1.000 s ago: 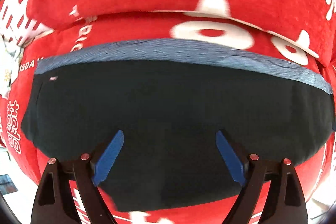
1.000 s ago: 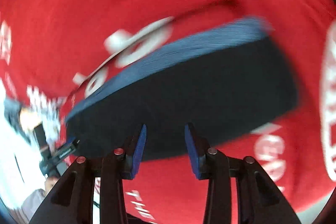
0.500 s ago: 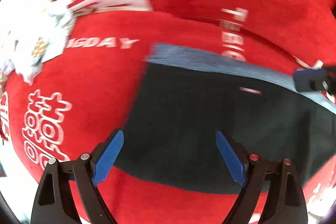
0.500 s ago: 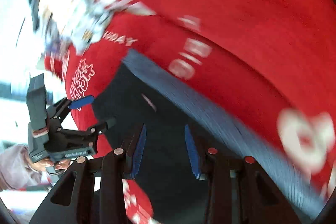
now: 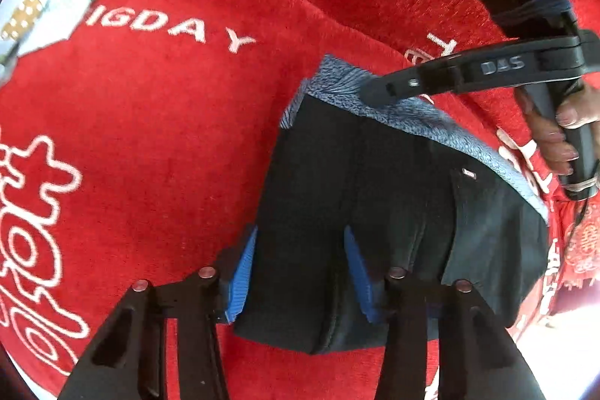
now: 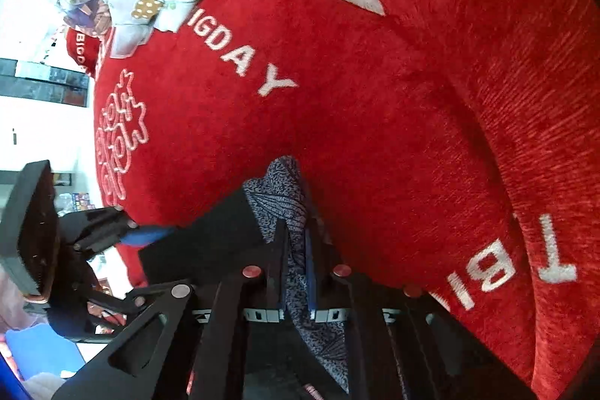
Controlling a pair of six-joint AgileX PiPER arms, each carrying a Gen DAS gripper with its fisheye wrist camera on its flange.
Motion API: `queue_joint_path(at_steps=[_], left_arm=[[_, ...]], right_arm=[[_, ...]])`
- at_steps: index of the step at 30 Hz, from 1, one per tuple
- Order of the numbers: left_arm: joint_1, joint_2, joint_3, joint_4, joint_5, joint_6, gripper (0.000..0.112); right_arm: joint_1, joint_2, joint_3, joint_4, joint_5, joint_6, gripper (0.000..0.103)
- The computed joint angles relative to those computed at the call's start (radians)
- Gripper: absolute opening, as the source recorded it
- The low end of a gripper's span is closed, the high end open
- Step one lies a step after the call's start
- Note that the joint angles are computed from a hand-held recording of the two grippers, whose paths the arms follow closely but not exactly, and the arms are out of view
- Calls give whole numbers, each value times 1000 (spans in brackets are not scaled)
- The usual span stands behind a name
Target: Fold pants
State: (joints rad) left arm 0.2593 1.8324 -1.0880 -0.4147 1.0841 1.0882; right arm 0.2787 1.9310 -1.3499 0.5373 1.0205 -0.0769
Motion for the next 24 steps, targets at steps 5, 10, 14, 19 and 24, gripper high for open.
queue_joint_path(at_steps=[5,10,14,19,24], left_arm=[[36,-38,9,16,1,32,43],[10,-48,53,82,-158,-77,57],[21,-72,8,40,-109,-99,59],[-83,-135,18,-54,-69,-109,83],[-381,-68,91,61,-322,-367,83]], right_arm=[[12,-28,-49,60,70,-39,6],[34,66,-42,-2,-4,55,9],[17,-11,65,13,-119,168,24],[24,-335,295,-101,-154,389,24],[39,-561,532,-227,-158,620,24]])
